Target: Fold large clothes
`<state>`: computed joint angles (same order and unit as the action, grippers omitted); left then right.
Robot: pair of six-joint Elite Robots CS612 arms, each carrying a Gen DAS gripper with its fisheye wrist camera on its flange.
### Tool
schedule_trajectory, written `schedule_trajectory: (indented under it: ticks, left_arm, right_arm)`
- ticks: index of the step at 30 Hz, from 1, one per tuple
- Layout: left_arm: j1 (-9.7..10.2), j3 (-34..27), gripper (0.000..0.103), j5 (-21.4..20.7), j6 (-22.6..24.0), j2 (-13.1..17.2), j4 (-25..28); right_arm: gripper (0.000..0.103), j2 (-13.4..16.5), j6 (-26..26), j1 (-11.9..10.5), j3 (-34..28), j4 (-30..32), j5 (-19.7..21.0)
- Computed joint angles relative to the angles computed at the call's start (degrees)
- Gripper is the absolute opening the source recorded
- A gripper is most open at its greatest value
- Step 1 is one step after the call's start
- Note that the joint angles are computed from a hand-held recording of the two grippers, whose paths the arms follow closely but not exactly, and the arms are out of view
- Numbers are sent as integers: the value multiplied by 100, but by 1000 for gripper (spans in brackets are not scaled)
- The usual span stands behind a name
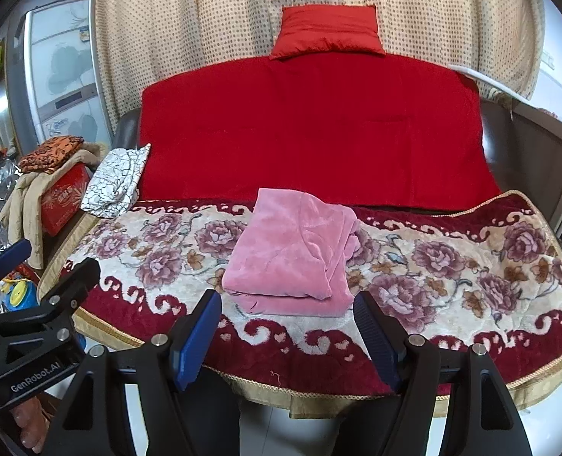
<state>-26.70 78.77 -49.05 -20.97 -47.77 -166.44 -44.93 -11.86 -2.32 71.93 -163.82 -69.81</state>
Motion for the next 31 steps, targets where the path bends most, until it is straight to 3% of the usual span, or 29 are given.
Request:
schedule_trajectory:
  ticks: [7, 15, 31]
  left_arm:
    - [129, -540, 103, -161, -158, 330, 649]
    - [311, -1315, 103, -219, -345, 814, 1235]
    - [560, -2720, 103, -815, -172, 1689, 1749]
  right_arm:
    - [75, 407, 63, 26, -650, 603, -58]
    - [75, 1081, 211, 63, -1744, 1423, -107]
    - [75, 2123, 495, 111, -3462, 2223, -348]
